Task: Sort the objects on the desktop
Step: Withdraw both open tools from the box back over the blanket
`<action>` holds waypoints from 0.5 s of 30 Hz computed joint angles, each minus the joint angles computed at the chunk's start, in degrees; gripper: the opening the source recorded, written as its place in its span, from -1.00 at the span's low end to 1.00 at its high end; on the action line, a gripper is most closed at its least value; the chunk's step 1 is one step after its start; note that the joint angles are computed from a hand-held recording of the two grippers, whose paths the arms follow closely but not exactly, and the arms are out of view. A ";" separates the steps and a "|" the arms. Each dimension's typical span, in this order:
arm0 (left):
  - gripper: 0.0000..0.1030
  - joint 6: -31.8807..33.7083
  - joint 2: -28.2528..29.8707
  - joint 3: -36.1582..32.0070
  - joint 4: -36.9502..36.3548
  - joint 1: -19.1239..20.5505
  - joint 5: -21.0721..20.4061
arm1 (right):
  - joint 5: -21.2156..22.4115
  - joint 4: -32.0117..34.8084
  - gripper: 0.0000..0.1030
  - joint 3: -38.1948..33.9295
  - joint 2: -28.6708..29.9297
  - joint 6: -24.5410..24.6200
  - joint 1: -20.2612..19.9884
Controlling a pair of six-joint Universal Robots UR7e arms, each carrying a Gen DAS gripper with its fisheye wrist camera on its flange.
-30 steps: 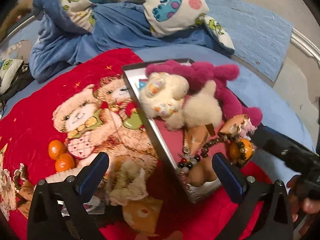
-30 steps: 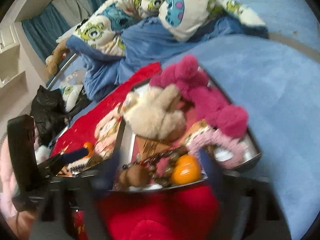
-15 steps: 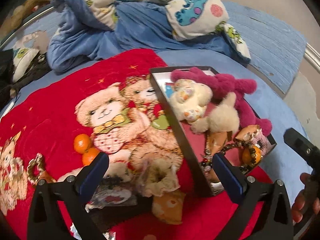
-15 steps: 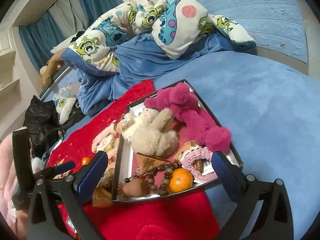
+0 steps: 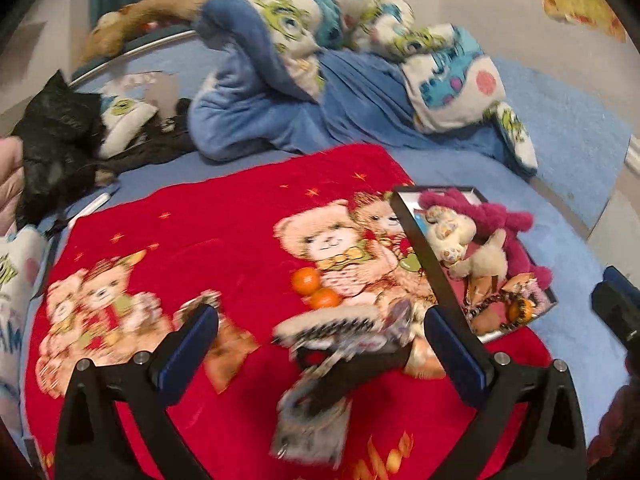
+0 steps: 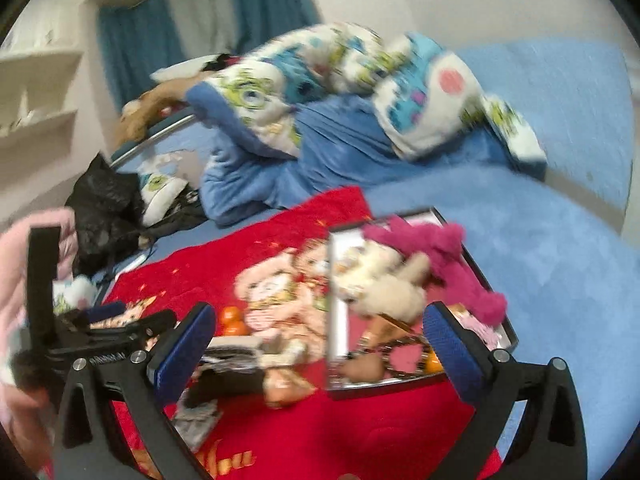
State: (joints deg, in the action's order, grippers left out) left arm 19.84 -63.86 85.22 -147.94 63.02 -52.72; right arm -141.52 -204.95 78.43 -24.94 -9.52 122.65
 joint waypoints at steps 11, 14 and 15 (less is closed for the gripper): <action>1.00 -4.25 -20.09 6.40 11.13 -1.51 11.61 | -2.73 4.24 1.00 -13.44 10.83 4.51 11.57; 1.00 -3.97 -23.37 6.95 12.88 -1.01 13.14 | -3.49 7.88 1.00 -15.58 12.85 7.17 13.61; 1.00 -4.61 -24.77 6.84 14.07 -0.61 12.72 | -3.48 10.46 1.00 -15.86 13.01 8.96 14.02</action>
